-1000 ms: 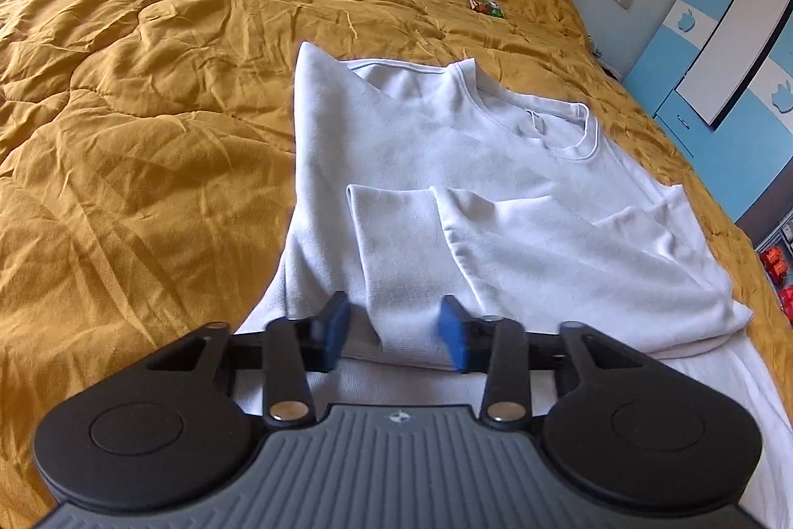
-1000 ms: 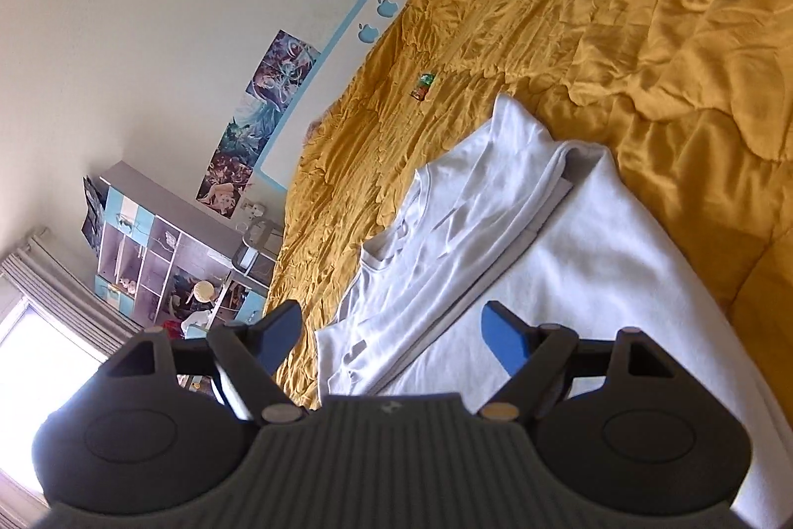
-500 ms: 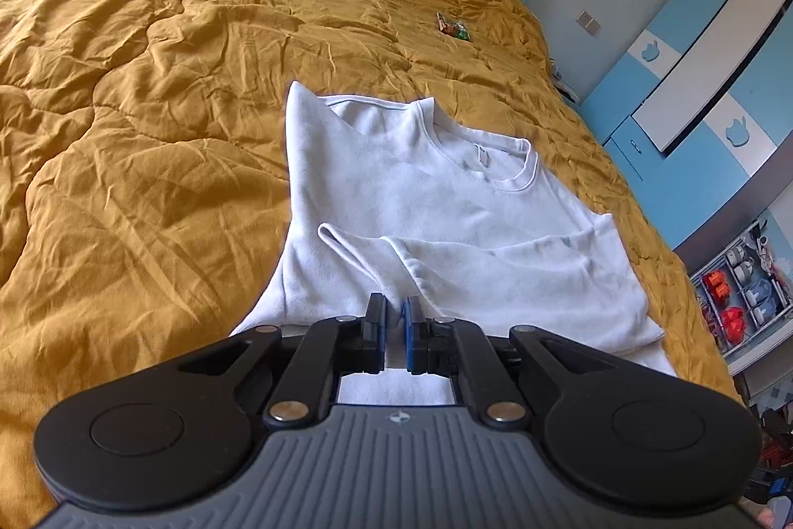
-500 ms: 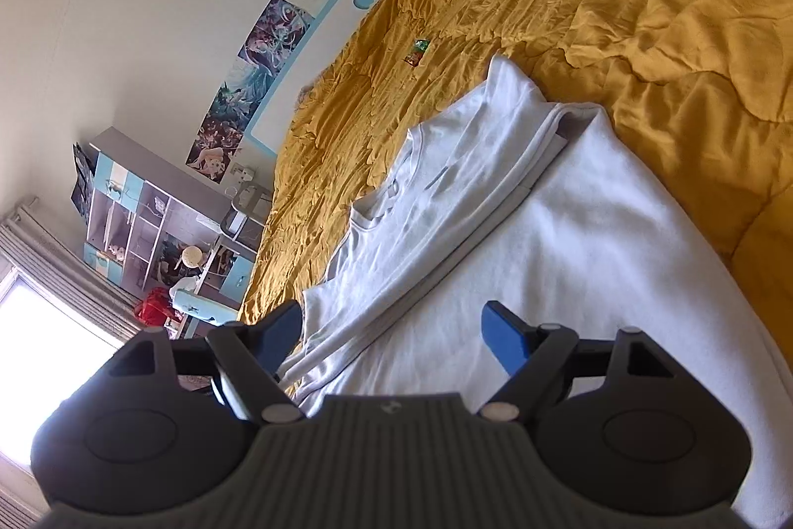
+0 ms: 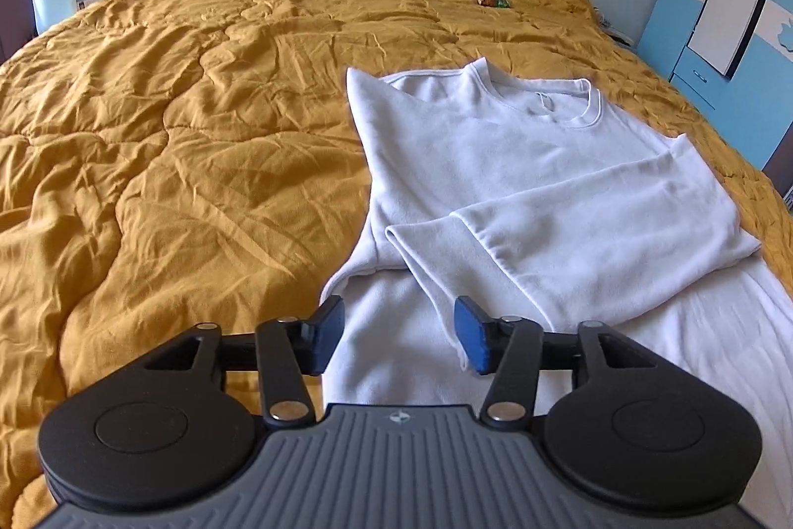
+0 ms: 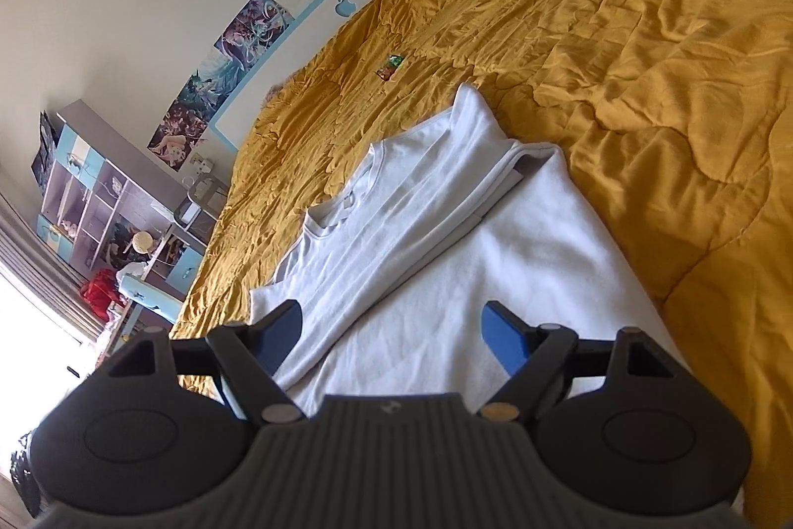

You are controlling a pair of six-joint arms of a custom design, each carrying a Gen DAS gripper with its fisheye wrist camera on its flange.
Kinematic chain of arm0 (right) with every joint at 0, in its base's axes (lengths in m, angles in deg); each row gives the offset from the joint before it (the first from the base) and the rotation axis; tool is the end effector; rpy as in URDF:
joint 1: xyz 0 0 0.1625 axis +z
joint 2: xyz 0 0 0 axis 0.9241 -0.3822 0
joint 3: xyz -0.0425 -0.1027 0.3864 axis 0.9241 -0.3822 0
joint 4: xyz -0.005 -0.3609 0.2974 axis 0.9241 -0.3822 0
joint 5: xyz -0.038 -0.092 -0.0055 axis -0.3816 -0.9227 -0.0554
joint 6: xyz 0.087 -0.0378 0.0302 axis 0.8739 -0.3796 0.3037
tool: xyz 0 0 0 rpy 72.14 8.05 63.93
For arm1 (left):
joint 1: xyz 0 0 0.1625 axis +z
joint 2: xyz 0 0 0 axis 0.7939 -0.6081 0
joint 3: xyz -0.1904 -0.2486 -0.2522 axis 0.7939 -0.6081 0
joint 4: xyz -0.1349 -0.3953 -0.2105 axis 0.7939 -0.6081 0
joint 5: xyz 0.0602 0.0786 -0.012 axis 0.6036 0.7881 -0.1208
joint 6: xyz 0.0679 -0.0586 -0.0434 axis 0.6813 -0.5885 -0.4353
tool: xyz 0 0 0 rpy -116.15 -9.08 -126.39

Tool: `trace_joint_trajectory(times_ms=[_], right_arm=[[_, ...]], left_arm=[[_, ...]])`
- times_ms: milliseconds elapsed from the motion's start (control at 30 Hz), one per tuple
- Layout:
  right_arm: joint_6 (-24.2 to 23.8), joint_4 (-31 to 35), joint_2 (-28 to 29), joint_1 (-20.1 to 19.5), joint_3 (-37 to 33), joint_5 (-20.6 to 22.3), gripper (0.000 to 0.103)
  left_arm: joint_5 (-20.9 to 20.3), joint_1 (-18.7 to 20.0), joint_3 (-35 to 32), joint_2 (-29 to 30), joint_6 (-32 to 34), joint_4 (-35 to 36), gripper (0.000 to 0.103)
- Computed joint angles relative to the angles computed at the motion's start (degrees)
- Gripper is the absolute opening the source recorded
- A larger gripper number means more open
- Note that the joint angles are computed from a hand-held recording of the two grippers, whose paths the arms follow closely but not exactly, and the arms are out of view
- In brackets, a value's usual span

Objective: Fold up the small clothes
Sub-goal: 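Move both open grippers along the sweatshirt body to its hem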

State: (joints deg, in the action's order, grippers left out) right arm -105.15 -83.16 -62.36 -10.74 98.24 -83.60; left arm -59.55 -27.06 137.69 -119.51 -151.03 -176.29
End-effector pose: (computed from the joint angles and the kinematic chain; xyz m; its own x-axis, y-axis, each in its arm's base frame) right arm -0.0134 -0.3380 0.4887 -0.9978 -0.0386 0.0537 -0.0659 0.6543 -0.7533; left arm -0.3202 -0.3923 0.1568 -0.7995 -0.1071 -0.5911 0.3513 0.7148 -0.6047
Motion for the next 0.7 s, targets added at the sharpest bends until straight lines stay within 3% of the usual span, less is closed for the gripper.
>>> trace_joint_trajectory(times_ms=[133, 267, 333, 400, 433, 533, 700], right_arm=[[-2.62, -3.74, -0.21, 2.68, -0.50, -7.77, 0.076], [-6.64, -4.34, -0.47, 3.40, -2.33, -14.71, 0.077], [-9.53, 0.50, 1.01, 5.56, -5.13, -22.01, 0.077], [-11.68, 5.03, 2.48, 8.73, -7.10, -32.21, 0.076], [-12.69, 5.73, 2.11, 8.97, -7.09, -34.64, 0.076], [-13.76, 10.80, 0.35, 5.85, -8.00, -34.74, 0.076], [-12.64, 13.99, -3.62, -0.93, -7.33, -31.28, 0.076]], left_arm=[[-0.62, -2.15, -0.59, -2.76, -3.35, 8.24, 0.078], [-5.20, -3.77, -2.32, -5.00, -11.08, 19.80, 0.081], [-10.21, -3.87, -4.98, -4.21, -15.64, 28.66, 0.076], [-13.71, -5.15, -4.78, -5.20, -15.98, 31.69, 0.075], [-14.99, -6.17, -4.14, -6.12, -16.02, 32.19, 0.075], [-18.06, -8.99, -2.62, -8.22, -16.72, 33.05, 0.076], [-19.52, -13.32, -1.58, -8.44, -17.60, 35.43, 0.076]])
